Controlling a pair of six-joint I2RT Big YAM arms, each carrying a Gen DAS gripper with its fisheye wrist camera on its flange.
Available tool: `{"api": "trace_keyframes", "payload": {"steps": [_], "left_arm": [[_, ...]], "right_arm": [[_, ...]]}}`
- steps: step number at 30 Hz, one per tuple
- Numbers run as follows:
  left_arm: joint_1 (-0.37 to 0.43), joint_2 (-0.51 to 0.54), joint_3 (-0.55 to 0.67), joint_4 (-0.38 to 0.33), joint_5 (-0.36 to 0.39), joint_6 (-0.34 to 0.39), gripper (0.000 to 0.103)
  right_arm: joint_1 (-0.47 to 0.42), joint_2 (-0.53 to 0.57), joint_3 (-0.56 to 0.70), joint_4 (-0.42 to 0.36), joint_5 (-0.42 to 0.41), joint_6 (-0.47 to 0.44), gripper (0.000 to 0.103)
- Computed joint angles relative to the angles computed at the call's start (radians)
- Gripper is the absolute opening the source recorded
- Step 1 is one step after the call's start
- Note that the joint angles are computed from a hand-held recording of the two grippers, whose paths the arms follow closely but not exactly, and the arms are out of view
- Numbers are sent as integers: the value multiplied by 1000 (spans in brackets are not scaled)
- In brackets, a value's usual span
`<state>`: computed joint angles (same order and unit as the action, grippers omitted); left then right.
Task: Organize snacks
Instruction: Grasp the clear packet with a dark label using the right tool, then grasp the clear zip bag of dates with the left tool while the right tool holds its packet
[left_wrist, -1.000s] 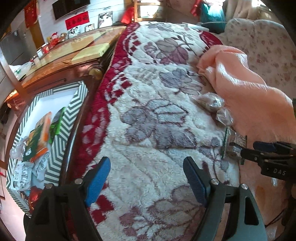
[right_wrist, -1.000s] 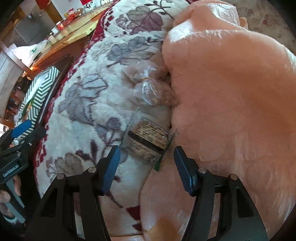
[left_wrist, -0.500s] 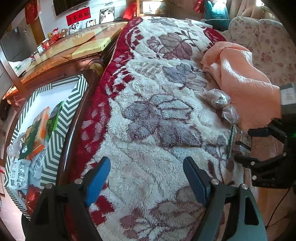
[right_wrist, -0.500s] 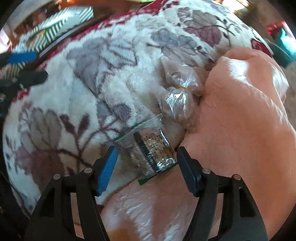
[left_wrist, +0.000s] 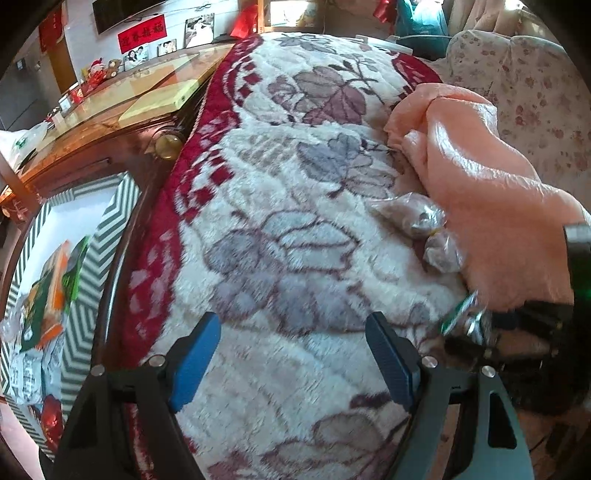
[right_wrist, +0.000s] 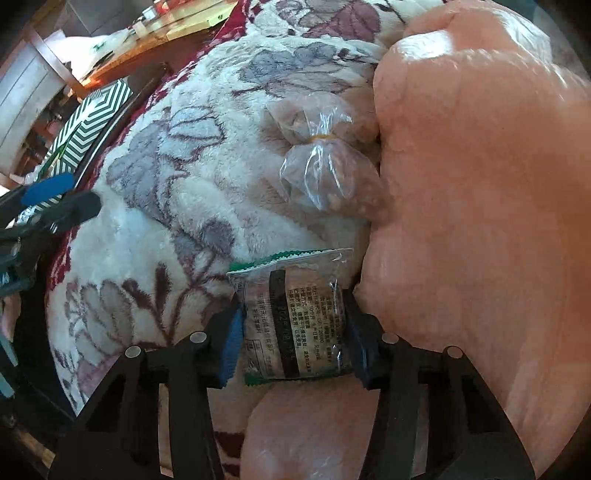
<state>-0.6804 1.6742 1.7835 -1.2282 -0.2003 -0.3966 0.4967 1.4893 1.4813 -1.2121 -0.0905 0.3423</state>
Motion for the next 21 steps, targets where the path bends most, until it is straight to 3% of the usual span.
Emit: {"api": "trace_keyframes", "payload": {"steps": [7, 13, 21], "left_arm": [[-18, 93, 125, -35, 17, 6, 82], [-33, 224, 302, -92, 62, 0, 82], [-30, 461, 619, -251, 104, -51, 83]], "right_arm": [[32, -49, -51, -4, 13, 53, 48], [25, -92, -101, 18, -3, 93, 48], [2, -124, -141, 35, -36, 102, 48]]}}
